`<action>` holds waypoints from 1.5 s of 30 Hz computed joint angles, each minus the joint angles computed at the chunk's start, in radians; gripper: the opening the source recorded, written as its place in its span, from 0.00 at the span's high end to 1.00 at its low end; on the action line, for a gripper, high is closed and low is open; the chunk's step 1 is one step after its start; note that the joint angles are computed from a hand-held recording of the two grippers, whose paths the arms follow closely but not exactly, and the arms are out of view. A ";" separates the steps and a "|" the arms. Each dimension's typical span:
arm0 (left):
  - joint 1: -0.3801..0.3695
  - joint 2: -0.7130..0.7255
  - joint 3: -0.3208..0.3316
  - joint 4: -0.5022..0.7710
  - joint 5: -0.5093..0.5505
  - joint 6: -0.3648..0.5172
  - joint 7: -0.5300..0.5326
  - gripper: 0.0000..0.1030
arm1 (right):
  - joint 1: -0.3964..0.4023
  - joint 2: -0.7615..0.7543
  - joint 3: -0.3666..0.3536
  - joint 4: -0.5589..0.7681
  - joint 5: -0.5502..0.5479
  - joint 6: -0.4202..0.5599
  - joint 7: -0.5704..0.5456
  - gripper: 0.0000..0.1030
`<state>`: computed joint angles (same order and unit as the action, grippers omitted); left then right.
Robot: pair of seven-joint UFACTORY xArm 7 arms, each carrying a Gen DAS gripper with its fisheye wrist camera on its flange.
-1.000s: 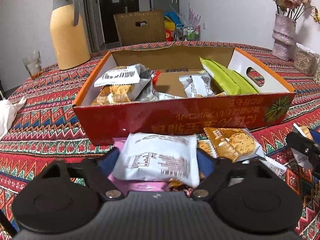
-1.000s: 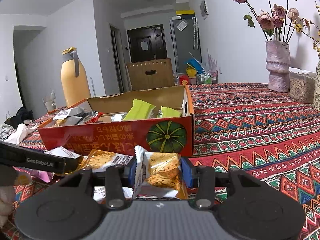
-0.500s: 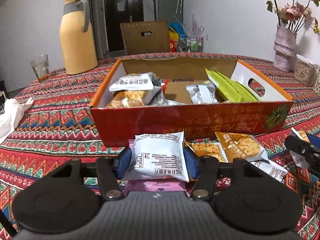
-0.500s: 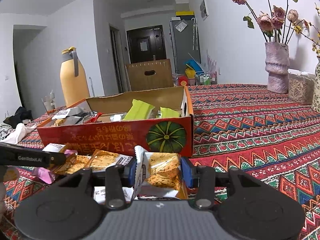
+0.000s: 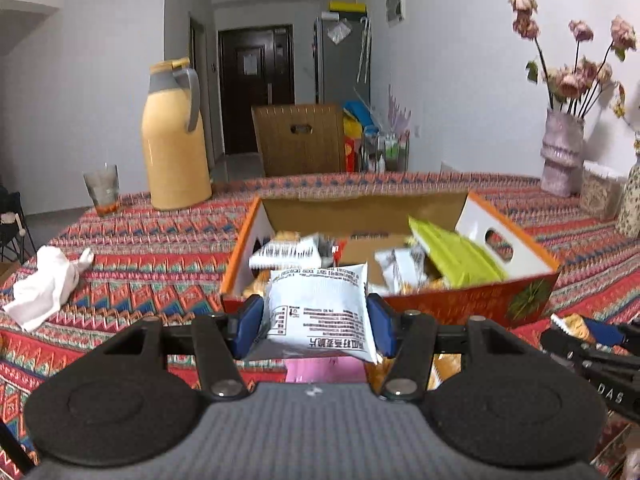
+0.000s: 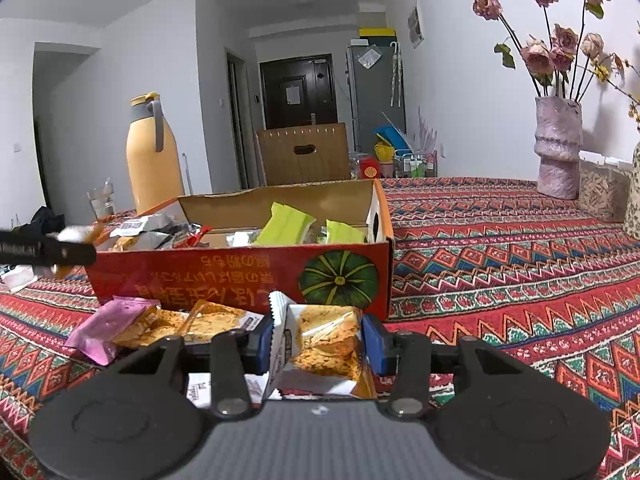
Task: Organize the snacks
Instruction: 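Lift both packets and carry them over the box, then open both tools to drop the packets into the box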
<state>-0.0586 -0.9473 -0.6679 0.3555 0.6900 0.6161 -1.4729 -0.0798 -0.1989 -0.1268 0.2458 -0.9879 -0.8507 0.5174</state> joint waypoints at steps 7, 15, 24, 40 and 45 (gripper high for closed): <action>0.051 -0.025 -0.011 0.030 0.034 -0.034 -0.014 0.45 | 0.019 -0.068 -0.001 0.011 0.009 -0.019 0.011 0.57; 0.172 -0.016 -0.028 0.080 0.076 -0.097 -0.009 0.45 | 0.085 -0.061 0.037 0.093 0.135 -0.011 -0.017 0.57; 0.364 0.028 -0.068 0.141 0.113 -0.212 -0.031 0.45 | 0.155 0.038 0.101 0.243 0.297 0.050 -0.075 0.57; 0.735 0.044 -0.255 0.159 0.066 -0.466 -0.100 0.45 | 0.182 0.265 0.186 0.418 0.429 0.070 -0.150 0.57; 0.753 0.054 -0.257 0.134 0.008 -0.514 -0.053 0.45 | 0.171 0.278 0.196 0.428 0.401 0.110 -0.137 0.57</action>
